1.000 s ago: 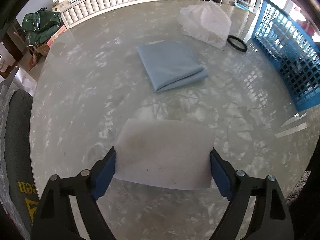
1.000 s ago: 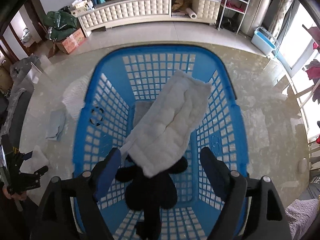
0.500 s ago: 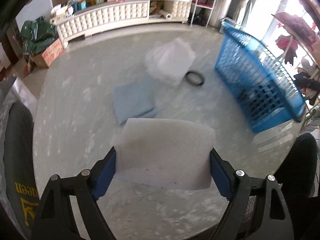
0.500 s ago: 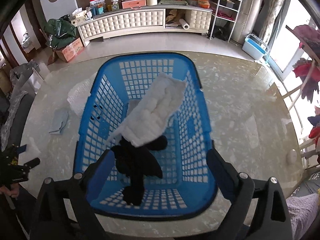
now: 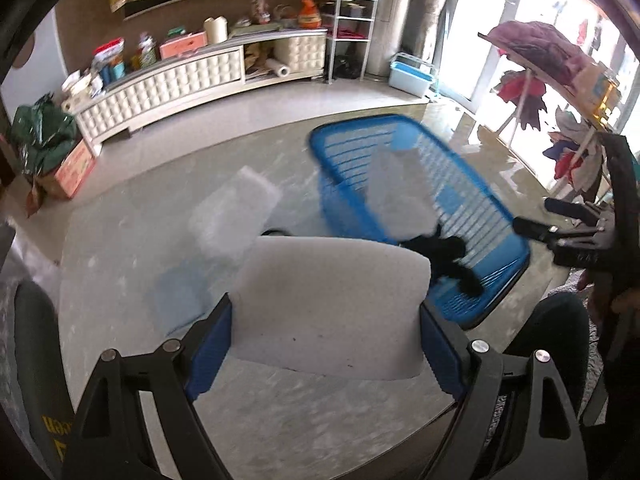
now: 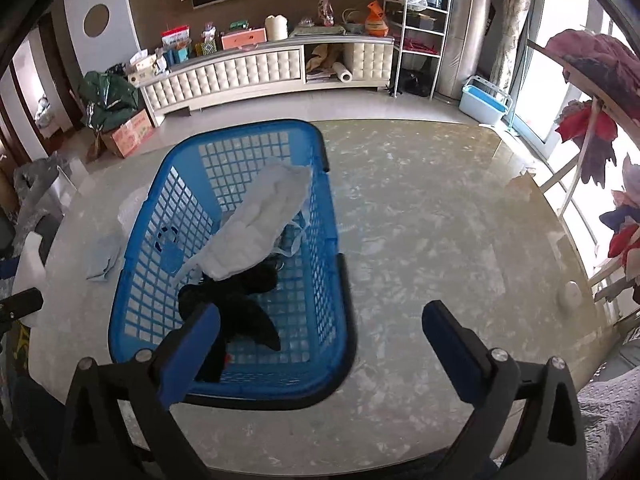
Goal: Organize soft objects
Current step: 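Carry the white foam sheet over the basket with left while right withdraws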
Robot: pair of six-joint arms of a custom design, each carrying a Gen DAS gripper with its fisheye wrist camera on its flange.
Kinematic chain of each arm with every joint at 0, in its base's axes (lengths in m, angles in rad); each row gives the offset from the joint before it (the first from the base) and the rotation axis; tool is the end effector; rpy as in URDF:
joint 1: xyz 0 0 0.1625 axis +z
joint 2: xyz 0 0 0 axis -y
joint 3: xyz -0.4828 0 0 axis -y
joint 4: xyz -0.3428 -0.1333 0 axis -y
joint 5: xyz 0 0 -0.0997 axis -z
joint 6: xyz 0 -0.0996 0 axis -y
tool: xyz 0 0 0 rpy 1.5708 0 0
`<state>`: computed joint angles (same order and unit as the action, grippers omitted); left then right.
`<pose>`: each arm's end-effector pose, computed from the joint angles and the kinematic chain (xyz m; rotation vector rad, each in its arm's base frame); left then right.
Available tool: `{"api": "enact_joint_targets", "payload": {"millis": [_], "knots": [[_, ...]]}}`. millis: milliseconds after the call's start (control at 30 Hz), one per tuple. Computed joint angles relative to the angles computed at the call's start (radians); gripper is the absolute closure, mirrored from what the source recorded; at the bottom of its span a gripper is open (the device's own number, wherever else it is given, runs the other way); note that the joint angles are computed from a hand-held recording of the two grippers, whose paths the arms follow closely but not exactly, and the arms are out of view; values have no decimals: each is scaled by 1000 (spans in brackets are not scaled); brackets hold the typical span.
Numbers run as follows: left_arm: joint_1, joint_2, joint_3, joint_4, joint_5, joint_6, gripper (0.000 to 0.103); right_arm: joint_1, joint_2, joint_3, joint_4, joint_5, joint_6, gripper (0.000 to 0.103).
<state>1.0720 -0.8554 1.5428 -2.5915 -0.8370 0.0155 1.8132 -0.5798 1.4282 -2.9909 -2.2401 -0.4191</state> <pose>-0.1592 -0.7104 0.2721 0.4672 2.3956 -0.6218 0.2510 -0.7174 0.1581 0.5387 -2.3120 0.6189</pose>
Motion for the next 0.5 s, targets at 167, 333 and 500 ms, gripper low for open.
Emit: {"api": "enact_joint_targets", "payload": {"millis": [167, 333, 500], "knots": [[-21, 65, -85, 35, -24, 20, 19, -15, -25, 30, -12, 34, 4, 0], [-23, 121, -162, 94, -34, 32, 19, -27, -33, 44, -10, 56, 0, 0], [-14, 169, -224, 141, -39, 57, 19, -41, -30, 25, 26, 78, 6, 0]]}}
